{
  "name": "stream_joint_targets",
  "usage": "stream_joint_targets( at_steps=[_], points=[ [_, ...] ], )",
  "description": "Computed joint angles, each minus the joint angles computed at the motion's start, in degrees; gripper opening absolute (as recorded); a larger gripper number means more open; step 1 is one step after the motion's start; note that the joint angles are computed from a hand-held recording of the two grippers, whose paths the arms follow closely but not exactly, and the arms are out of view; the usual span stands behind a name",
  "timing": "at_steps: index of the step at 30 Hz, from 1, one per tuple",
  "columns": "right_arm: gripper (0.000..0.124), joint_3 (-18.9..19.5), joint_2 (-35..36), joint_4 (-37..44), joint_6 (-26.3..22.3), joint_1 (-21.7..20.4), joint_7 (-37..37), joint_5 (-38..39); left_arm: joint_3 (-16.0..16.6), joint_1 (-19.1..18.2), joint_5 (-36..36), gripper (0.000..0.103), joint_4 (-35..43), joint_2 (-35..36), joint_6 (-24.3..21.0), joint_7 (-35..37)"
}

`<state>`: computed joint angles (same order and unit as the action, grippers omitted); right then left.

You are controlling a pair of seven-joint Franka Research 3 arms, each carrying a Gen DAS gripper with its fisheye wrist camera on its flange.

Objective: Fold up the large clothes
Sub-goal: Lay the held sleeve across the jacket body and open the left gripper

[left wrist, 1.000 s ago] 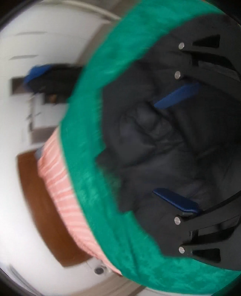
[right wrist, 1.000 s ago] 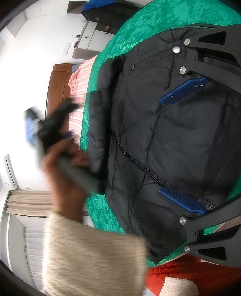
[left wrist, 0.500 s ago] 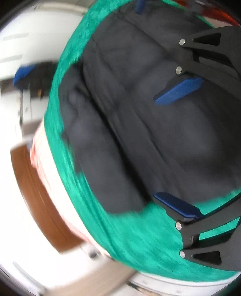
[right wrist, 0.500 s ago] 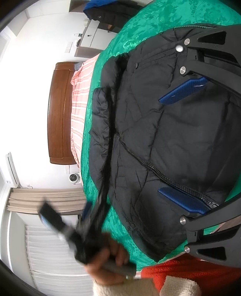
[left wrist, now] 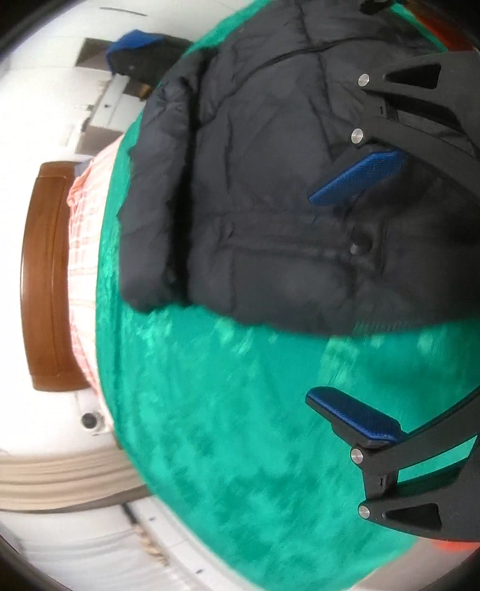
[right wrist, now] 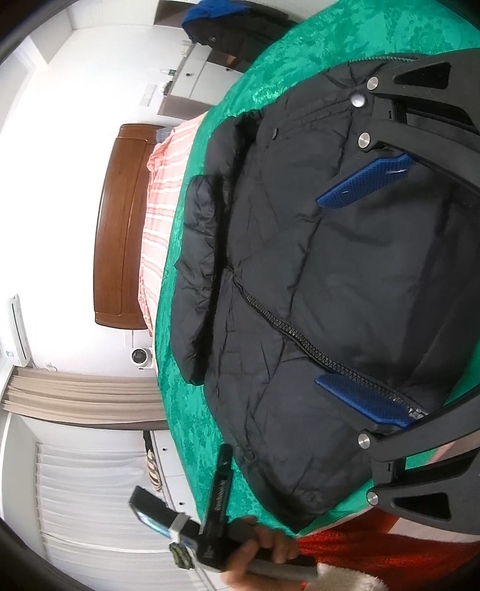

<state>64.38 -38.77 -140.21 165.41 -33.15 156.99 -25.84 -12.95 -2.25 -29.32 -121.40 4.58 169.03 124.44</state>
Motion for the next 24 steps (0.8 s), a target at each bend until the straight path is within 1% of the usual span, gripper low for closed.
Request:
stream_joint_targets(
  at_steps=[2,3,5,8,9,13,16,17,18,19,20,21,22,23,24],
  points=[
    [0.09,0.0,0.6,0.0,-0.5,0.0,-0.1,0.0,1.2,-1.2,4.8,0.099,-0.7,1.4,-0.3,-4.6],
    [0.09,0.0,1.0,0.0,-0.6,0.1,-0.1,0.0,0.1,-0.2,3.6,0.099,-1.2,2.0,0.6,-3.6],
    [0.09,0.0,2.0,0.1,-0.6,0.0,0.0,-0.3,-3.1,2.4,-4.9,0.102,-1.4,2.4,1.8,2.4],
    [0.09,0.5,3.6,0.6,-0.2,-0.6,0.2,-1.2,-3.5,3.8,-9.3,0.103,0.1,2.9,-1.6,5.2],
    [0.09,0.6,3.9,0.8,-0.2,-0.7,0.2,-1.4,-3.6,3.9,-10.7,0.103,0.1,2.9,-1.8,6.3],
    [0.09,1.1,4.7,1.2,0.1,-1.2,0.6,-2.4,-3.4,2.9,-11.6,0.103,0.0,3.6,0.4,7.5],
    [0.09,0.9,5.1,1.2,-0.1,-1.0,0.7,-2.7,-4.0,3.1,-12.4,0.103,-0.1,3.7,1.3,8.3],
    [0.09,1.0,5.4,1.3,-0.3,-1.1,0.9,-2.8,-4.0,3.1,-12.3,0.103,-0.2,3.7,1.3,8.1],
    [0.09,0.9,5.5,1.3,-0.4,-1.1,1.1,-2.9,-3.2,2.6,-9.9,0.103,-0.4,3.4,0.7,5.7],
    [0.09,0.9,5.6,1.3,-0.5,-1.1,1.4,-3.0,-1.7,1.7,-5.5,0.102,-0.6,2.6,-0.7,1.3],
    [0.09,0.8,5.5,1.3,-0.7,-0.9,1.7,-3.2,-0.8,1.2,-4.6,0.102,-0.3,2.0,-2.0,0.3],
    [0.09,0.5,5.2,1.2,-0.8,-0.6,2.1,-3.3,-1.8,2.8,-7.8,0.102,0.6,1.2,-3.0,2.3],
    [0.09,0.3,5.1,1.1,-0.9,-0.4,2.4,-3.5,-2.1,3.5,-12.2,0.102,1.7,1.0,-3.2,5.3],
    [0.09,0.1,4.9,0.9,-0.9,-0.2,2.7,-3.6,-1.6,3.6,-13.9,0.102,3.3,1.4,-3.1,5.8],
    [0.09,-0.1,5.0,0.9,-1.0,-0.1,2.9,-3.8,-0.5,3.4,-12.5,0.102,5.6,2.6,-3.1,3.5]
  ],
)
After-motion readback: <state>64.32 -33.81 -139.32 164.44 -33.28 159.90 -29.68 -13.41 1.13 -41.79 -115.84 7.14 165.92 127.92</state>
